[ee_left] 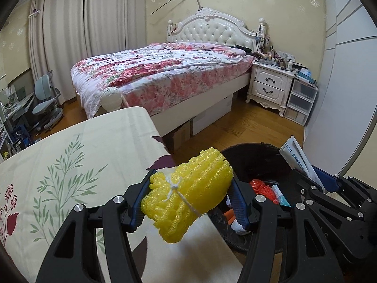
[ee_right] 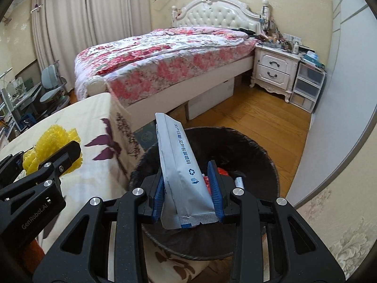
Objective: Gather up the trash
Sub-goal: 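Carry the yellow foam sleeve and sachet packet over the black bin, then open both tools to drop the foam sleeve and packet into the bin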
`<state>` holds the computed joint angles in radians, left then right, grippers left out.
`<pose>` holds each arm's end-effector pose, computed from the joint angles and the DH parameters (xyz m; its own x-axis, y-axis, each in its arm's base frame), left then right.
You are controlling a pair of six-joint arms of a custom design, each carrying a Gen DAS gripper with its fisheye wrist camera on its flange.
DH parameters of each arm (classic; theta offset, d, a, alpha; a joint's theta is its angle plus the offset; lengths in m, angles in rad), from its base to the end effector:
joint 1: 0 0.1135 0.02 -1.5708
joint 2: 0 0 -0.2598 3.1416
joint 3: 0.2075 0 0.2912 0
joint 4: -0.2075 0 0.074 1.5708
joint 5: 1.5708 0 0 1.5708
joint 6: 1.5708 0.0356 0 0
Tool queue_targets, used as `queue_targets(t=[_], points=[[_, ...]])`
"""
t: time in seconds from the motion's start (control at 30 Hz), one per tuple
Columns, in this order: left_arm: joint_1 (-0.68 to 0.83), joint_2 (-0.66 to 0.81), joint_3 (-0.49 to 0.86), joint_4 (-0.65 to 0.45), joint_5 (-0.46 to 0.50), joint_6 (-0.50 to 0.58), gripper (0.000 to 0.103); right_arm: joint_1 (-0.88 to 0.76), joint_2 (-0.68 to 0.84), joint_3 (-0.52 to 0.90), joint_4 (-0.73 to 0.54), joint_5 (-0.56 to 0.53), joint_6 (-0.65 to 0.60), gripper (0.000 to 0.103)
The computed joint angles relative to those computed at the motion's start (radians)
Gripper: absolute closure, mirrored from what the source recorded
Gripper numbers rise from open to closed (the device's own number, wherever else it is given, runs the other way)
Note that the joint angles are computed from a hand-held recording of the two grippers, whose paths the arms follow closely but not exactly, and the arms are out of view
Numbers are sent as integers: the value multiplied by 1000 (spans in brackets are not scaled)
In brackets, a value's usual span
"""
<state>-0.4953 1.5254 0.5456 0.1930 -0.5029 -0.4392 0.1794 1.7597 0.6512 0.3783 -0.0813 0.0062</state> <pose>0.2643 -0.1233 0.0954 -0.6136 -0.0920 -0.7842 -0.1590 0.9872 0.0086 0.3253 0.0619 0.0674 -0.6578 -0.1130 -0.7447 -0.2333 0.9706 0.0588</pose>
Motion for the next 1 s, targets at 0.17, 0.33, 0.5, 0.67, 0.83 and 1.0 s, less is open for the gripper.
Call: queue_targets(t=[0.17,0.33,0.5,0.67,0.83,1.0], points=[[-7,110,79,17,9,10,44,-41,68,49,3,1,-1,70],[-9,186,139,24,18,19,44,-63,119,84,8,-1,8,70],[-10,240,190,9,30,23,44,-78,152,111,4,5,10,70],[-10,278,232,-6,36,30,44,-80,170,117,11,17,18,70],[-10,310,263,-19,43,32,42,-83,185,127,10,24,26,69],[-10,334,282,-29,36,27,28,-87,194,133,15,30,41,59]])
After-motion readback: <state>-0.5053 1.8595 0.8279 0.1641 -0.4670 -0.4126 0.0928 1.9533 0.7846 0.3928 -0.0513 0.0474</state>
